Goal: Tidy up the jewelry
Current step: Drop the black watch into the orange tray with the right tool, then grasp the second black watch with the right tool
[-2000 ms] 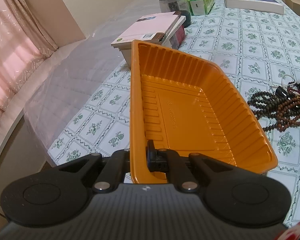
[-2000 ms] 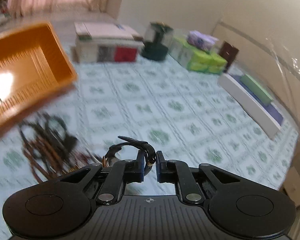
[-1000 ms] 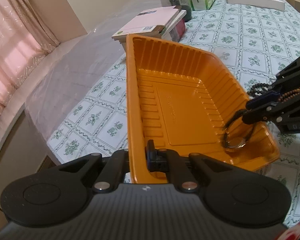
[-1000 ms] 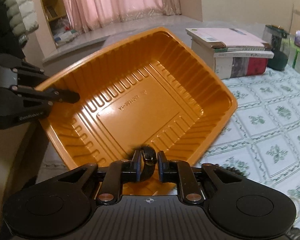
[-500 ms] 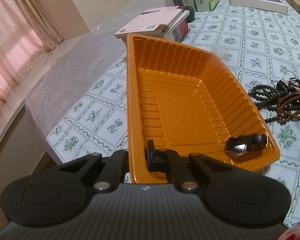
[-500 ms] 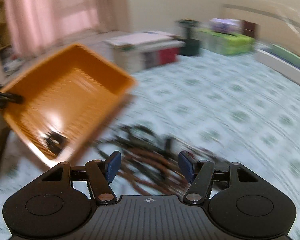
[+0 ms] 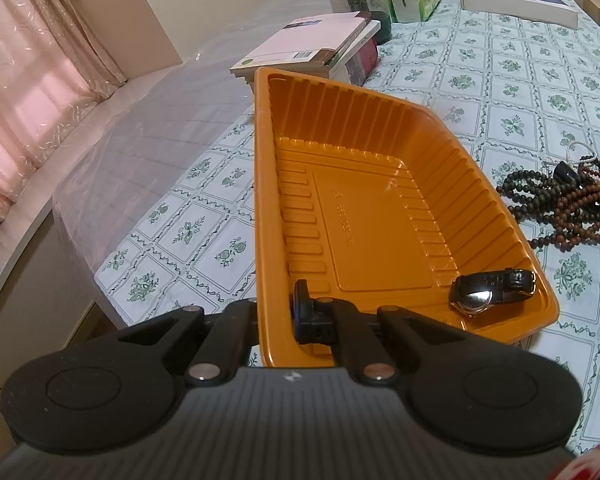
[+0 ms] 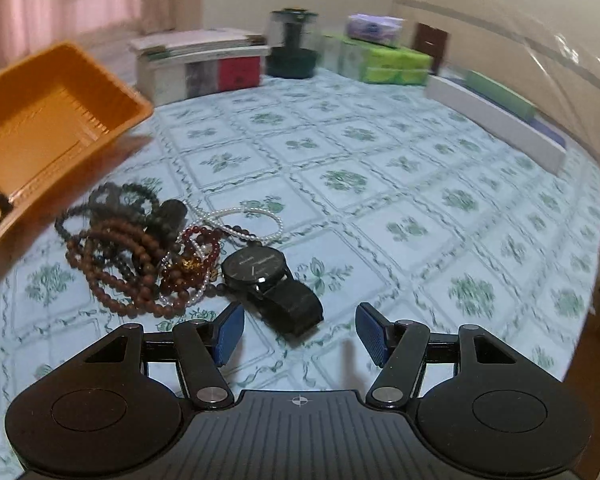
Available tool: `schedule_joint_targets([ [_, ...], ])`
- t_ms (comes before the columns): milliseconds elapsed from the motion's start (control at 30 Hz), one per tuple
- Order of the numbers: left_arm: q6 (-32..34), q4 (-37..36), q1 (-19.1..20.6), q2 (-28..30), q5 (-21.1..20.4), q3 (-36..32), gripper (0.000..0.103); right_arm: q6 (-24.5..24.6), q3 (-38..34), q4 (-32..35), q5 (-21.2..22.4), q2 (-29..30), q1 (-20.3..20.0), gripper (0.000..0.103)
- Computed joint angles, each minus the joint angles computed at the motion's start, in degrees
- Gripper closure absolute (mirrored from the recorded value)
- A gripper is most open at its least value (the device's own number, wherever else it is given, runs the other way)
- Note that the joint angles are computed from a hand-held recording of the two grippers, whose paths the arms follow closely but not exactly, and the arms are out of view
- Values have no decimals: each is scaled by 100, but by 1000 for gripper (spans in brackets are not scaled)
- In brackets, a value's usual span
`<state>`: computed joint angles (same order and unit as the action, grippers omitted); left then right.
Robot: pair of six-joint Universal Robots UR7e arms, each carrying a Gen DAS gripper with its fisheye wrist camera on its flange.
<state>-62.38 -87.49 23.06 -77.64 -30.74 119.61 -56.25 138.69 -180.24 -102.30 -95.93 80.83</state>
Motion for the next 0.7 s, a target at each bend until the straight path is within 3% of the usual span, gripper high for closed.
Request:
schedule_joint_targets([
  [200,-22,38,16,15,-25,-27,100,-531,-302,402,-130,303,54,54],
  [367,-26,61,19,30,-23,-41,100,-713,-383,539,-337,377,164,80],
  [467,-20,59,20,39,-14,-49,100,-488,-354,762,-299,202,156,83],
  [700,31,64,19,46,-13,-62,100,-168,-172,411,-274,-80,247,84],
])
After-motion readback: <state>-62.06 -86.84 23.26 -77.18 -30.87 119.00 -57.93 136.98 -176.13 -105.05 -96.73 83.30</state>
